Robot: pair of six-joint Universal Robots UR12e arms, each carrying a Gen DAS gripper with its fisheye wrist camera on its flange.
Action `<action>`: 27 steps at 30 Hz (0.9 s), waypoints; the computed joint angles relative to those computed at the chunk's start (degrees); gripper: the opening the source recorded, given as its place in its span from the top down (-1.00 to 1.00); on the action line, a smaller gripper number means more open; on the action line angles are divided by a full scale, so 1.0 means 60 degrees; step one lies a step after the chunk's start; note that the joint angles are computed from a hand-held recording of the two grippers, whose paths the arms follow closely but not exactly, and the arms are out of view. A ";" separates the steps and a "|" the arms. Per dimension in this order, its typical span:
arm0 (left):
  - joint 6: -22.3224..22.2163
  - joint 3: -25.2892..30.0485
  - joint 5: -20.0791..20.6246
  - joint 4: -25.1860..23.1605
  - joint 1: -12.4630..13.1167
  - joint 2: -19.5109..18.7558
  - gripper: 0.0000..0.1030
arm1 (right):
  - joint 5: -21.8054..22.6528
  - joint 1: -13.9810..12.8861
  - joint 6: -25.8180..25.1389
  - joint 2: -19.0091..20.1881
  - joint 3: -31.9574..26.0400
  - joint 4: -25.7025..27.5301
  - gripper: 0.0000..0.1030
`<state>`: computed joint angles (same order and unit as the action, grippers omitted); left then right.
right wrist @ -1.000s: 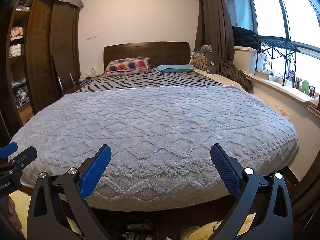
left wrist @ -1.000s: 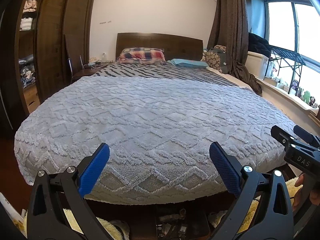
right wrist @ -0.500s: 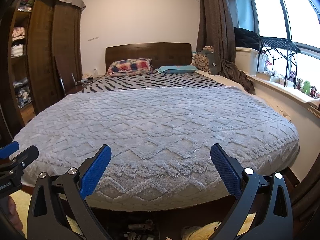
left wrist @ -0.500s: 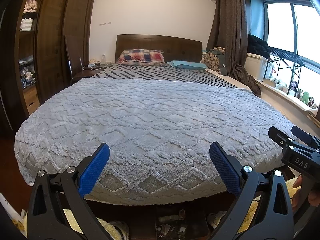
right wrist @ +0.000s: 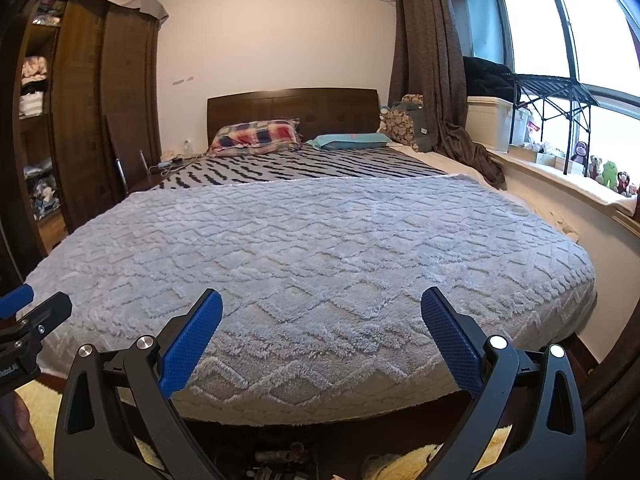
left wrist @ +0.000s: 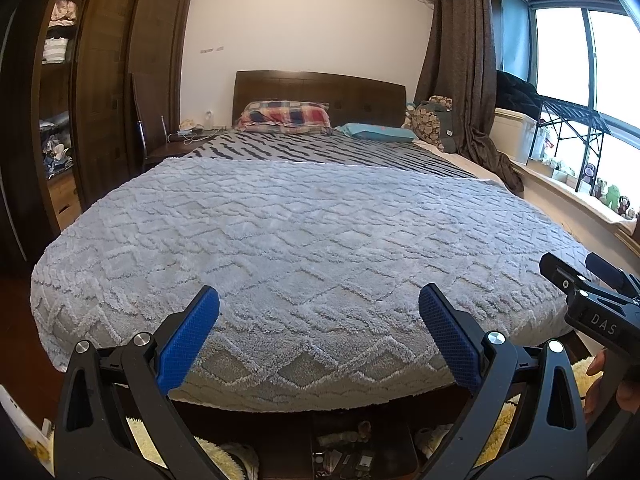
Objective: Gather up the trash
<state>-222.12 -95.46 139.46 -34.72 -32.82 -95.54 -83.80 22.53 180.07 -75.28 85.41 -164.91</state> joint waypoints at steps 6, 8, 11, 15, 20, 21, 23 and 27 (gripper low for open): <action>0.0024 0.0041 0.0043 -0.0024 -0.0020 -0.0024 -0.84 | 0.0012 -0.0006 0.0030 0.0012 0.0005 -0.0040 -0.93; 0.0044 0.0028 0.0046 0.0030 -0.0025 -0.0020 -0.84 | 0.0026 -0.0004 -0.0009 0.0020 0.0014 -0.0074 -0.93; 0.0056 0.0021 0.0038 0.0043 -0.0015 -0.0020 -0.84 | 0.0087 -0.0017 -0.0040 -0.0002 0.0056 -0.0111 -0.93; 0.0038 0.0030 0.0043 0.0007 -0.0016 -0.0023 -0.84 | 0.0099 -0.0015 -0.0081 -0.0006 0.0081 -0.0160 -0.93; -0.0006 0.0040 0.0073 -0.0069 -0.0018 -0.0022 -0.84 | 0.0038 -0.0005 0.0001 0.0003 0.0089 -0.0191 -0.93; -0.0019 0.0039 0.0072 -0.0080 -0.0012 -0.0019 -0.84 | 0.0044 -0.0005 0.0007 -0.0001 0.0093 -0.0168 -0.93; -0.0018 0.0029 0.0100 -0.0042 -0.0015 -0.0013 -0.84 | 0.0028 0.0003 0.0004 -0.0006 0.0099 -0.0151 -0.93; -0.0032 0.0022 0.0126 -0.0039 -0.0019 -0.0009 -0.84 | 0.0077 -0.0016 -0.0001 -0.0011 0.0105 -0.0168 -0.93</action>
<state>-222.31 -95.33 140.22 -34.95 -32.93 -95.60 -83.33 22.44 180.07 -75.35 86.04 -165.92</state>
